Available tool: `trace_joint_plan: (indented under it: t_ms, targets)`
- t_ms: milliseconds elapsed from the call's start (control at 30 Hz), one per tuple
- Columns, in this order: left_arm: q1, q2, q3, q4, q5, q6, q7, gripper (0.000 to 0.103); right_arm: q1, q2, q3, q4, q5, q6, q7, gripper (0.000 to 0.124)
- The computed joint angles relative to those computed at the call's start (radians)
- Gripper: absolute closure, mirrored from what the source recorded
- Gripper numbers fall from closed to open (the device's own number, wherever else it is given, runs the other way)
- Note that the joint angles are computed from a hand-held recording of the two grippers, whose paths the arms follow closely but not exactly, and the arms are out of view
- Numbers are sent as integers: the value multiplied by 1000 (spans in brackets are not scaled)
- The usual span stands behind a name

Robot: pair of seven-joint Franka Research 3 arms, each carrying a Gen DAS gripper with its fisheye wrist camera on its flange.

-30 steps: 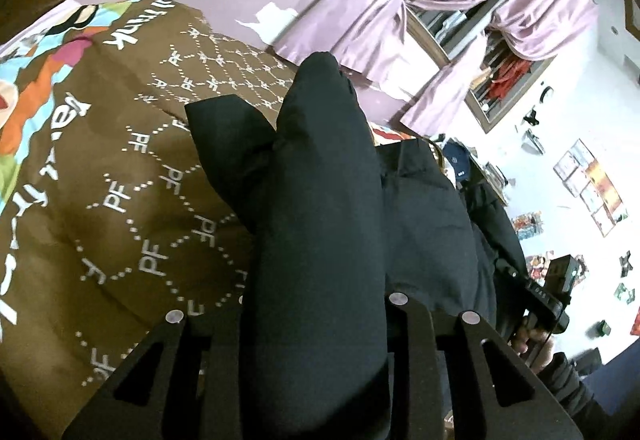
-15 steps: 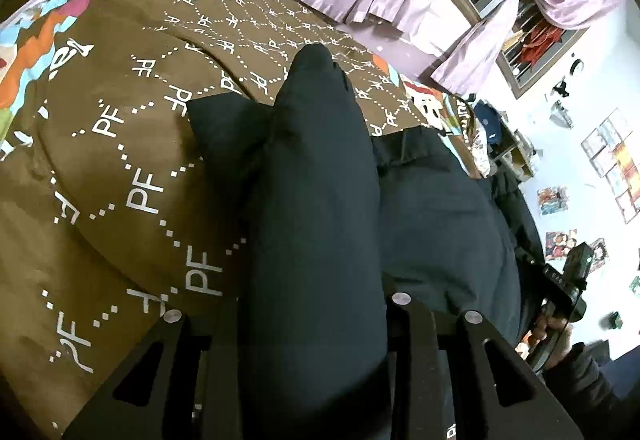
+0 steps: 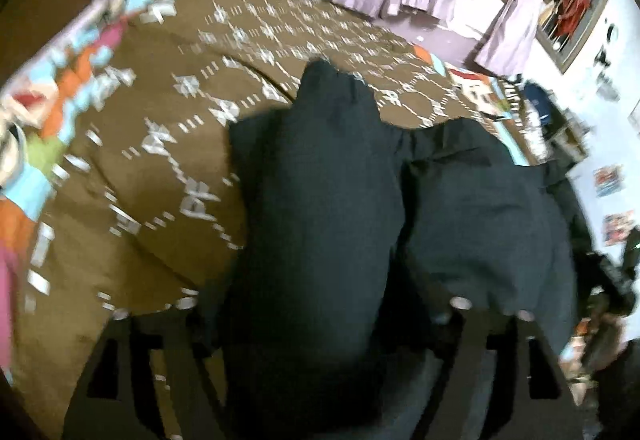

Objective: Fold large clothes
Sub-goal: 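Release the jacket and press the folded bundle flat with both tools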

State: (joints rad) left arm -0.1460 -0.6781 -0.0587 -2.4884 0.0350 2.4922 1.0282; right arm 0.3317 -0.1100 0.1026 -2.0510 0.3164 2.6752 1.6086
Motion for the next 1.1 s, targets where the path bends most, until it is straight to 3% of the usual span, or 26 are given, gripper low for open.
trace_joint_plan:
  t_ms: [200, 367, 433, 500, 567, 767, 1100]
  targets:
    - [39, -47, -59, -11, 79, -24, -53, 15, -5, -16, 13, -10, -77, 10, 53, 36]
    - [41, -59, -78, 5, 121, -53, -97, 13, -11, -26, 18, 0, -136, -24, 73, 36]
    - [35, -65, -85, 8, 134, -60, -111, 12, -18, -30, 26, 7, -196, -42, 85, 34]
    - [22, -71, -83, 13, 136, -68, -114, 12, -53, -33, 64, 15, -408, -62, 205, 21]
    - [13, -76, -84, 15, 139, -68, -121, 12, -58, -47, 69, -1, -508, -33, 229, 21]
    - [7, -104, -93, 5, 161, -22, -151, 12, -18, -92, 29, -41, -339, 8, 132, 21]
    - [-1, -137, -128, 42, 201, -32, -217, 7, -2, -191, 62, -62, -226, 54, 119, 21]
